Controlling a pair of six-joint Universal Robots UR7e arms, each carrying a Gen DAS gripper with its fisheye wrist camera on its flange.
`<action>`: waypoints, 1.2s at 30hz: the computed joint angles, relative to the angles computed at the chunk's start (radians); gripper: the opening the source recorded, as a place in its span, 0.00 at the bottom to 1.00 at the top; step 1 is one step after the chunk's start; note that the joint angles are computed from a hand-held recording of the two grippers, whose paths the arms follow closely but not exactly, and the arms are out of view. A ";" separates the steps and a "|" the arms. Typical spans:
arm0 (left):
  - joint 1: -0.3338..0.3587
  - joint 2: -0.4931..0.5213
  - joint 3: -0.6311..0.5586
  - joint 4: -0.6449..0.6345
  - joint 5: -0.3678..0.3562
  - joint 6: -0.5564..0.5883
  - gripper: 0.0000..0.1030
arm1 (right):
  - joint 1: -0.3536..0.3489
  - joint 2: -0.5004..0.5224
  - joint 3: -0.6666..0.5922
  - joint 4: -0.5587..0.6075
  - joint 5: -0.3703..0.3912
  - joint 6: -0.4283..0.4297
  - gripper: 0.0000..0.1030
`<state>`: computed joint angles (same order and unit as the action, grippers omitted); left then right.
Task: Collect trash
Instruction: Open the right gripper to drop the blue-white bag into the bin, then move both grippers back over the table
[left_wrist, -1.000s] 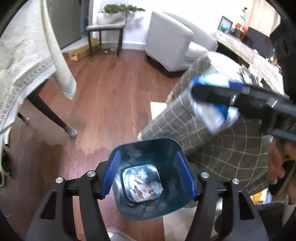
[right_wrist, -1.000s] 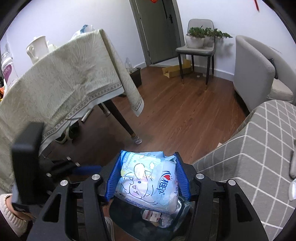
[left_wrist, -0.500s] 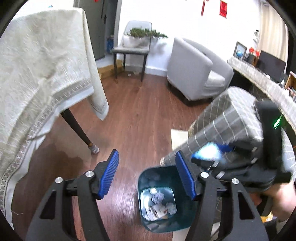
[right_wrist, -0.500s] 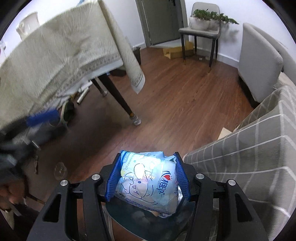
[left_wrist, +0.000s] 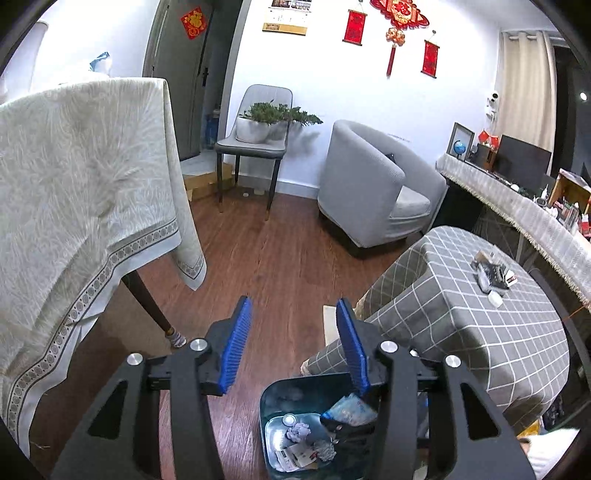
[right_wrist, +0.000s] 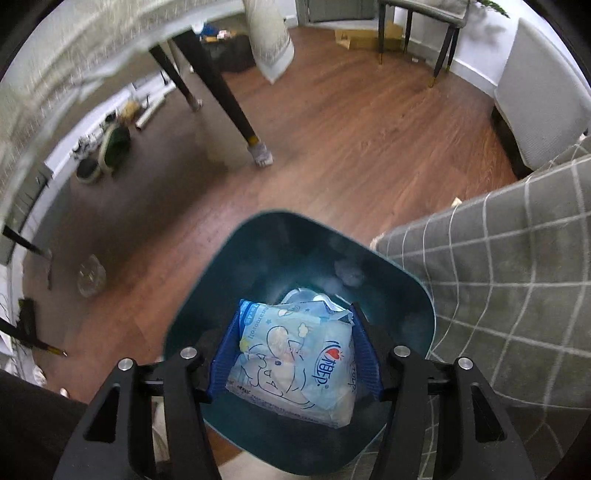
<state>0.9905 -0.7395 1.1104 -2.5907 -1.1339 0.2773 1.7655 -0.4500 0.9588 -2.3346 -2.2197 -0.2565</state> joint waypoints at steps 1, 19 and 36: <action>-0.001 -0.001 0.001 -0.004 -0.001 -0.002 0.48 | -0.003 0.002 0.000 0.008 -0.001 0.003 0.57; -0.034 -0.005 -0.018 -0.051 -0.038 -0.042 0.54 | 0.027 -0.075 0.082 -0.093 0.045 -0.065 0.68; -0.080 0.048 -0.036 -0.100 -0.021 -0.020 0.77 | 0.067 -0.268 0.257 -0.485 0.114 -0.222 0.75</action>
